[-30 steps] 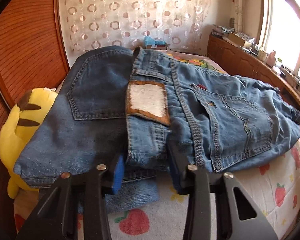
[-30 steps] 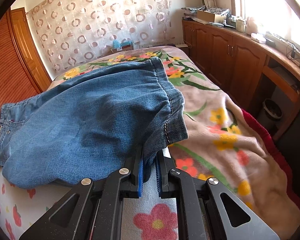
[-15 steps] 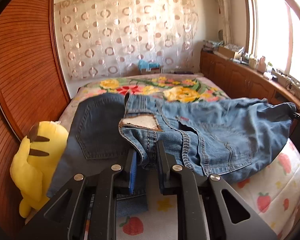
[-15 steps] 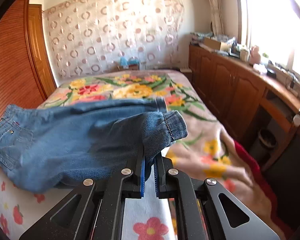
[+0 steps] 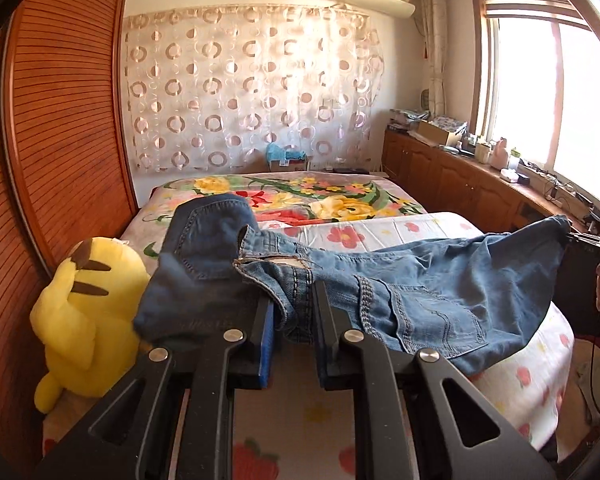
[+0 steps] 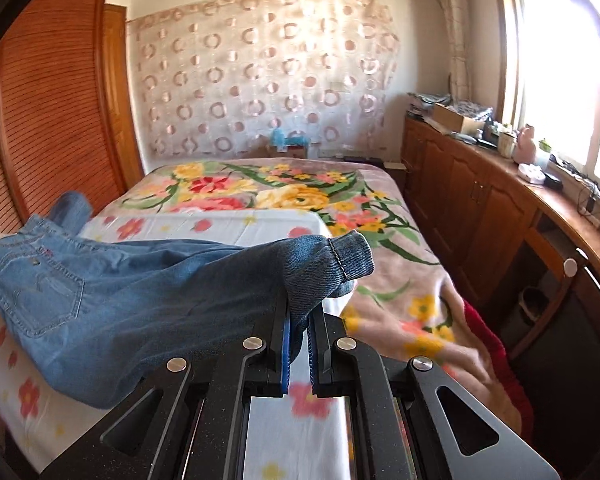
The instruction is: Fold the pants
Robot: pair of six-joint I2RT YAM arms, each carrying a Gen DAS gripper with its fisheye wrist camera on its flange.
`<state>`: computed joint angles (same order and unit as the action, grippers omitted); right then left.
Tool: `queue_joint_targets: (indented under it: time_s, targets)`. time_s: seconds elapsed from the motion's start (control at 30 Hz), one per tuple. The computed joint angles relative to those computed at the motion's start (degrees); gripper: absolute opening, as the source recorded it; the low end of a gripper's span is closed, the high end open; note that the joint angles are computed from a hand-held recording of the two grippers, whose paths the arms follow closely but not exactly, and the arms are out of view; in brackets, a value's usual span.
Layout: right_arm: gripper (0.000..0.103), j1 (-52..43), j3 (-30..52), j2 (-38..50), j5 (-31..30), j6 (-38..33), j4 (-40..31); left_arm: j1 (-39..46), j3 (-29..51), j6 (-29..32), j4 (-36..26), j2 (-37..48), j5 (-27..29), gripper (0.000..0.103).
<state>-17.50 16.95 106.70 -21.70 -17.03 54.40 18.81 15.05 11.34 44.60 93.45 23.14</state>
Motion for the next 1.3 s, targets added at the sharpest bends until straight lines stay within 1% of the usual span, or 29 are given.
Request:
queue_joint_targets:
  time_s: [0.2,0.27,0.33,0.4,0.47,0.5,0.53,0.57,0.6,0.63,0.7,0.77,0.9,0.97,1.03,1.07,1.1,1.13,1.17,1.2,1.23,1.27,1.3]
  targets:
    - [0.007,-8.44,-3.67,-4.60,-9.30,-5.95,-4.62,6.98,-2.97,2.34,-4.86,-6.66,5.99,0.018]
    - [0.007,-10.90,-4.18,-6.48,-11.85,-7.64,-7.48,8.82,-3.86,3.70,-6.65,-8.29,7.37,0.018]
    - [0.007,-13.63,-4.89,-7.91,-14.76,-9.15,-9.91,11.07,-5.38,5.23,-6.62,-8.72,8.74,0.018]
    - [0.007,-15.35,-4.81,-7.75,-16.17,-10.46,-11.56,12.94,-6.18,6.82,-5.15,-5.66,9.36,0.018]
    - [0.007,-16.56,-4.25,-5.49,-16.76,-11.78,-12.21,14.09,-6.62,8.71,-1.39,1.01,9.64,0.018]
    - [0.007,-17.17,-3.82,-2.87,-16.63,-12.44,-11.39,14.28,-6.36,9.10,0.03,4.07,9.65,0.018]
    - [0.007,-17.07,-3.52,-1.61,-16.03,-12.31,-11.16,14.13,-5.92,9.67,1.93,8.22,8.90,0.018]
    - [0.007,-17.36,-3.13,0.75,-15.51,-12.49,-10.23,13.66,-6.35,9.96,4.10,10.47,7.87,0.018]
    - [0.007,-17.63,-2.35,3.07,-15.01,-12.46,-9.47,13.06,-6.65,10.17,7.70,14.06,6.19,0.018]
    - [0.007,-17.97,-1.32,5.39,-14.67,-12.45,-8.99,13.22,-6.82,10.54,9.32,15.94,5.78,0.018]
    - [0.007,-18.71,0.87,8.67,-14.78,-12.18,-9.64,13.84,-6.49,10.65,10.08,18.19,5.99,0.019]
    - [0.007,-19.23,2.85,10.53,-15.12,-11.93,-11.14,13.56,-6.69,10.70,10.71,18.58,5.51,0.020]
    - [0.007,-18.33,3.80,12.36,-14.19,-10.57,-10.43,12.12,-6.78,10.21,11.78,19.29,3.70,0.021]
    - [0.007,-17.23,4.35,12.12,-13.34,-9.22,-10.57,11.79,-6.37,10.31,11.99,19.80,2.84,0.029]
    - [0.007,-15.80,4.43,11.80,-12.13,-7.95,-10.03,12.97,-6.86,11.80,13.11,20.79,3.03,0.034]
    - [0.007,-15.87,1.99,11.61,-12.05,-8.13,-7.67,13.09,-6.86,11.84,13.44,21.12,2.78,0.037]
    - [0.007,-15.53,2.01,11.64,-11.68,-7.96,-7.43,13.50,-6.72,12.04,13.06,21.02,3.24,0.040]
    - [0.007,-15.00,0.82,12.30,-11.23,-7.51,-5.19,14.09,-6.71,12.40,13.06,20.98,3.74,0.045]
    - [0.007,-15.47,-0.94,13.35,-11.46,-7.84,-2.45,14.46,-7.01,12.73,13.74,20.93,3.90,0.047]
    - [0.007,-15.25,-0.88,13.44,-11.29,-7.48,-2.33,14.60,-7.36,13.06,14.09,20.53,3.88,0.048]
    - [0.007,-15.28,-1.45,13.94,-11.28,-7.41,-1.34,14.71,-7.39,13.36,13.20,19.67,4.05,0.056]
    - [0.007,-15.35,-1.37,14.62,-11.27,-7.38,-0.75,14.79,-7.41,13.34,12.86,19.32,4.14,0.071]
    - [0.007,-16.13,-1.36,15.29,-11.83,-8.09,-0.43,14.85,-7.74,13.00,13.41,19.04,4.39,0.078]
